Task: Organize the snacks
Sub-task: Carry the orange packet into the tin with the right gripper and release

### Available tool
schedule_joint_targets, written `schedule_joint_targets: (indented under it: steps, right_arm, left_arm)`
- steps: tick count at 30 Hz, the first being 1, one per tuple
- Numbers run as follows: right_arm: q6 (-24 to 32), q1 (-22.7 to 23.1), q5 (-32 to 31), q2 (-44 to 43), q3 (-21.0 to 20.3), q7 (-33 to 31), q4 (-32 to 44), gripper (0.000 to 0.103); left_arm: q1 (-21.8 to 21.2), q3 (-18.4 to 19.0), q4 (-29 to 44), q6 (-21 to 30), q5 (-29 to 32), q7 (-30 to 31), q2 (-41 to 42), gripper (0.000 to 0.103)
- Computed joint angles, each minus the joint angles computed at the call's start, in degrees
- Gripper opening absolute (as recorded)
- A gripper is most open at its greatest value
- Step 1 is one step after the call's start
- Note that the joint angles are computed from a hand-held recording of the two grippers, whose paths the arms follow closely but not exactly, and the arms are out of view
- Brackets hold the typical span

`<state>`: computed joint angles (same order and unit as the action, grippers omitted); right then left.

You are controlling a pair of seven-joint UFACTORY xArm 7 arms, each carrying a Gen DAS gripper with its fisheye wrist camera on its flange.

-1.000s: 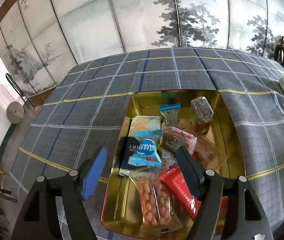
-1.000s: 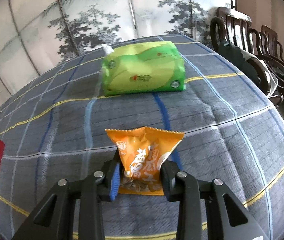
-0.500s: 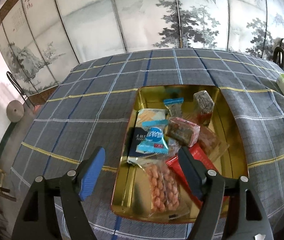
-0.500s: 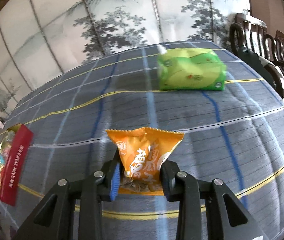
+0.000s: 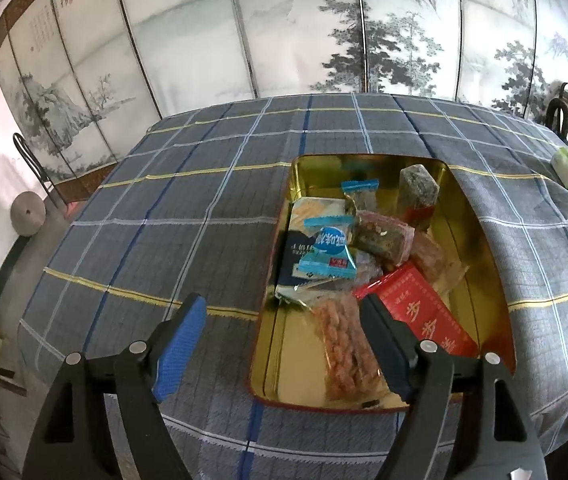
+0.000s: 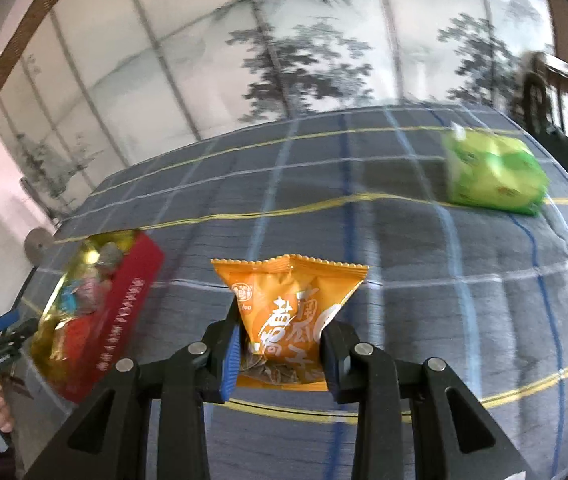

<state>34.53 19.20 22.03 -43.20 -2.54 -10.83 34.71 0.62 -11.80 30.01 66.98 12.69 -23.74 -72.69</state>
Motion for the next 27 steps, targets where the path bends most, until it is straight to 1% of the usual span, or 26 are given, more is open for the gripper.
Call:
schedule_joint_targets:
  steps: [4,8,10,12,14,19,22,24,27]
  right_arm:
    - [-0.3,4.2,2.1,1.7,1.5,-0.2,2.4,0.034]
    - [-1.2,9.3,5.0,5.7,3.7,-0.8,5.9,0.034]
    - [-1.6,10.9,6.1,8.0,4.6,-1.0,7.6,0.034]
    - [-1.7,13.2,7.8,11.0,5.4,-1.8,9.8,0.034]
    - [-1.8,14.8,9.1,13.9,6.5,-2.7,11.8,0.034]
    - [-1.1,16.3,9.7,19.9,10.2,-3.3,15.8,0.034]
    - [-1.1,16.4,10.1,21.8,11.4,-3.1,16.7,0.034]
    - [-1.3,16.4,10.4,22.7,11.9,-3.0,16.9,0.034]
    - [-1.6,16.1,10.0,24.3,13.0,-2.0,17.7,0.034]
  left_arm:
    - [-0.1,0.6,-0.2,0.7,-0.1,0.3,-0.9,0.077]
    - [0.2,0.7,-0.4,1.0,0.2,0.7,-1.7,0.079]
    - [0.5,0.7,-0.6,1.1,0.4,0.7,-2.0,0.08]
    - [0.9,0.7,-0.6,1.6,0.7,0.8,-2.0,0.086]
    - [1.7,0.5,-0.7,2.1,1.4,0.6,-2.2,0.089]
    - [2.7,0.8,-1.0,2.5,2.5,0.6,-2.7,0.091]
    - [3.2,0.9,-1.3,2.2,3.4,0.8,-3.5,0.092]
    - [3.6,1.0,-1.4,2.2,3.8,0.9,-3.6,0.095]
    - [4.0,1.4,-1.8,1.7,4.0,0.9,-4.2,0.096]
